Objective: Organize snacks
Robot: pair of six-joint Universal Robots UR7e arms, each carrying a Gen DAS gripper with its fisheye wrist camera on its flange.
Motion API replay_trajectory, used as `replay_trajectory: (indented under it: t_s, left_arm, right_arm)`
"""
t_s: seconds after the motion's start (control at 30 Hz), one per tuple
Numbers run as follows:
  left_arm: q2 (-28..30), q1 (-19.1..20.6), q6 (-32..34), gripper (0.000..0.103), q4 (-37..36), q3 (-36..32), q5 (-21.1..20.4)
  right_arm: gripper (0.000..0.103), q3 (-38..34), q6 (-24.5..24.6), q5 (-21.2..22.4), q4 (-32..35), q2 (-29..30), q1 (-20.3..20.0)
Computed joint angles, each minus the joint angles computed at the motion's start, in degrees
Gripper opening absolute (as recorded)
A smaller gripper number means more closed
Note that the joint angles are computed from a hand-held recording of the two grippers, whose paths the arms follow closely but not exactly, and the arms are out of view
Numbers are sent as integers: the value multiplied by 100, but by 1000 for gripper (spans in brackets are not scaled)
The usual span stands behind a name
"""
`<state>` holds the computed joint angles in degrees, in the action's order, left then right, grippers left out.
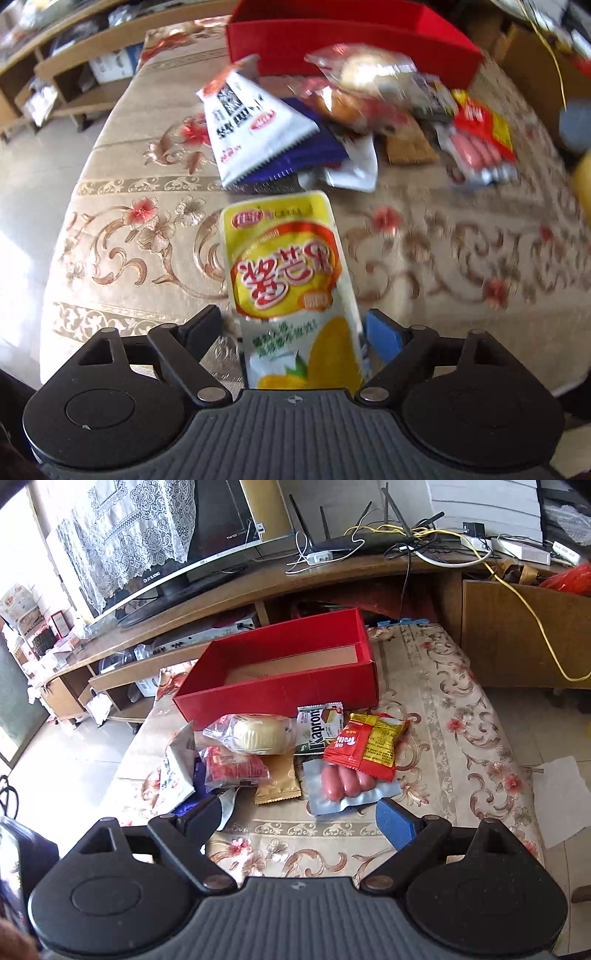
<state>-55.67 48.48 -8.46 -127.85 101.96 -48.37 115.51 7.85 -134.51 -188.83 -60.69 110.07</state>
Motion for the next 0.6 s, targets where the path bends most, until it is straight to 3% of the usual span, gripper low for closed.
replay_trajectory:
  t_s: [0.07,0.17,0.23,0.33,0.47,0.6]
  left_arm:
    - [-5,34,-49,96,-24,20,12]
    - [-43,31,28,91,-139,88,57]
    - [-82,14,-7,80,-157,115,46]
    - [-107,-1,-124,73,-128,85,16]
    - [-75,16,-195,62,-146,-44,-55]
    - [-92,66,-129,57,-183,-122,-210]
  right_arm:
    - [91,72,-122,259,-98,-64,-20]
    - [94,216,-415,617,-586,-54,-126]
    - [94,243,-283,864,-412,-129,-238]
    - [94,247,-279,1113,-396,-187,-284]
    - [89,169,-439,794,-393,-127,-227]
    - [85,144,-218,802,-124,-170,-292]
